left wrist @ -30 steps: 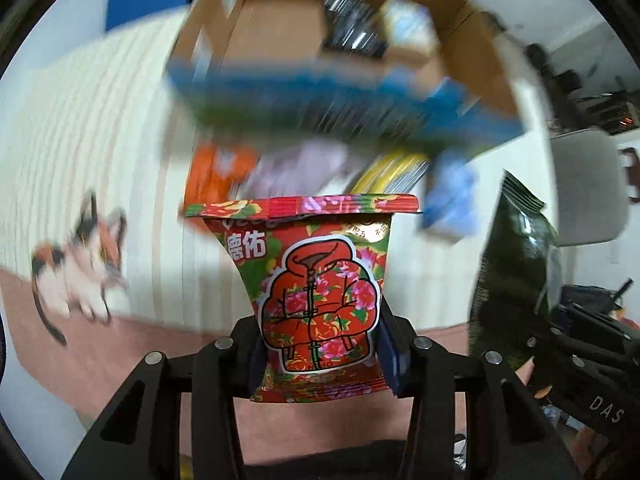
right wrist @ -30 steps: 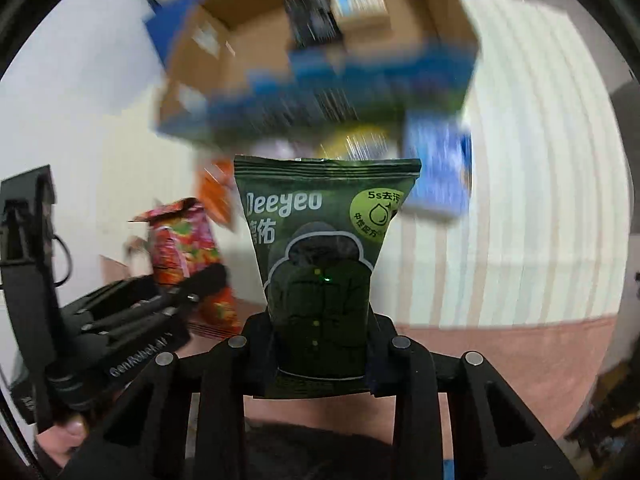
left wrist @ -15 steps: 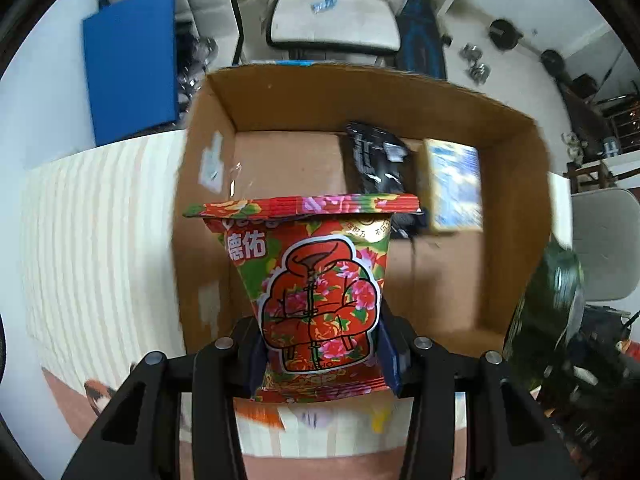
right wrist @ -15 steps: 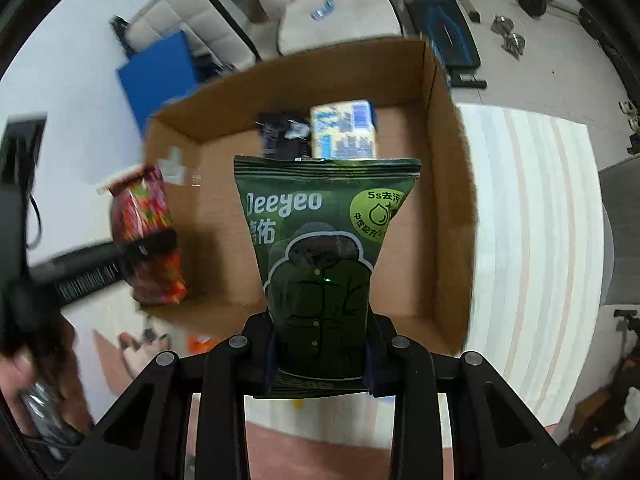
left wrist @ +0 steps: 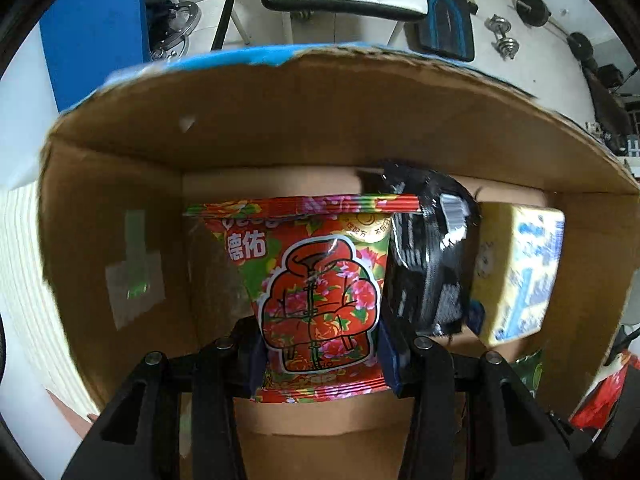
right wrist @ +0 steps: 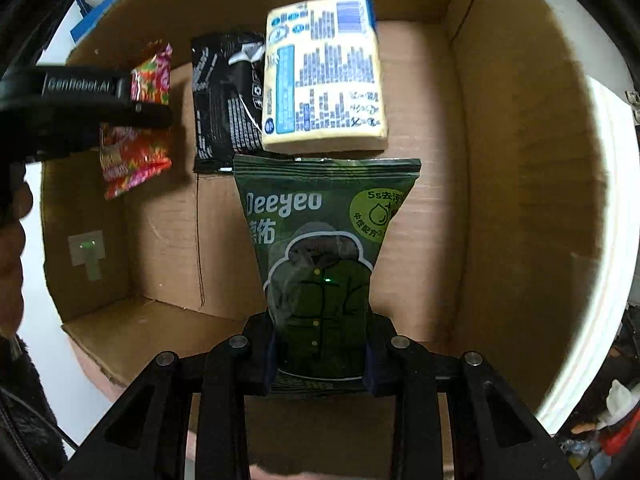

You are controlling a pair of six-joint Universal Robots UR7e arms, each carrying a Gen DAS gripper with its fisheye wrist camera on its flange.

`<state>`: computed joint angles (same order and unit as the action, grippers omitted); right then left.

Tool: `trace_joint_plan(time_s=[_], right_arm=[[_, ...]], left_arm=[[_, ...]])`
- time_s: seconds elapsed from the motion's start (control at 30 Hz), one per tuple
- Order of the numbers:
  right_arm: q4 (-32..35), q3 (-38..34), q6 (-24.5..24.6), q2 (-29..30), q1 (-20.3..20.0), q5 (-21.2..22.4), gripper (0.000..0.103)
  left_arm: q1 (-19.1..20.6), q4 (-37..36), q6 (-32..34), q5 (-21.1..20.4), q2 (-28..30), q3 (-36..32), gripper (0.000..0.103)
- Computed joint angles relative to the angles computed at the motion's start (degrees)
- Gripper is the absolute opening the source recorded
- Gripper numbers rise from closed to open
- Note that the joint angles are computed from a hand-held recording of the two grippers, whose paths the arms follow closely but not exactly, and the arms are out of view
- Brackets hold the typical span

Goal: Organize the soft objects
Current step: 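Lower both packs into the box beside the earlier items and release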

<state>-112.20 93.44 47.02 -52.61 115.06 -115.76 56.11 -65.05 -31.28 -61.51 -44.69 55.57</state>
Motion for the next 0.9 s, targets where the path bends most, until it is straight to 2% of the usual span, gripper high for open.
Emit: trace_joint_plan(time_s=[0.13, 0.3, 0.4, 0.47, 0.5, 0.57, 0.6, 0.67, 0.7, 0.73, 0.87, 0.9], right_arm=[[-0.50, 0.62, 0.19, 0.49, -0.91, 0.43, 0.034], [-0.61, 0.77, 0.74, 1.23, -1.71, -0.86, 0.037], [-0.79, 1.17, 1.16, 0.90, -1.86, -0.71, 0.040], [-0.95, 1.23, 1.26, 0.65, -1.61, -0.97, 0.054], [-0.96, 1.01, 1.43, 0.67, -1.34, -1.26, 0.062], [-1.22, 0.84, 1.22, 0.30, -0.70, -1.85, 0.064], [-0.93, 0.65, 1.51, 0.08, -0.32, -2.26, 0.065], [-0.67, 0.28, 1.49, -0.21, 0.27, -2.67, 0.076], [-0.48, -0.07, 1.62, -0.29, 0.70, -2.96, 0.085], [-0.33, -0.23, 1.59, -0.43, 1.07, -3.43, 0.093], [1.90, -2.14, 2.02, -0.49, 3.25, -5.22, 0.098], [2.72, -2.57, 2.41, -0.47, 3.89, -6.22, 0.103]], left_arm=[[0.25, 3.22, -0.83, 1.18, 2.24, -3.01, 0.043], [1.13, 4.28, -2.18, -0.48, 3.05, -4.95, 0.044], [1.24, 4.01, -2.28, -0.95, 2.70, -5.14, 0.054], [1.01, 3.31, -1.87, -0.48, 2.05, -4.58, 0.061], [0.88, 3.19, -1.77, -0.34, 1.75, -4.46, 0.068], [0.54, 2.12, -1.63, 0.23, 0.63, -3.71, 0.075], [0.74, 3.95, -1.82, -0.57, 1.26, -5.43, 0.081], [0.56, 3.39, -1.69, -1.84, 0.20, -5.26, 0.085], [0.28, 2.66, -1.45, -1.53, -0.50, -4.71, 0.095], [-0.13, 2.15, -1.14, -1.05, -1.27, -4.18, 0.098], [-1.94, -0.14, -0.55, -0.04, -5.16, -0.36, 0.100], [-2.37, -0.85, -0.35, 0.24, -6.28, 0.78, 0.100]])
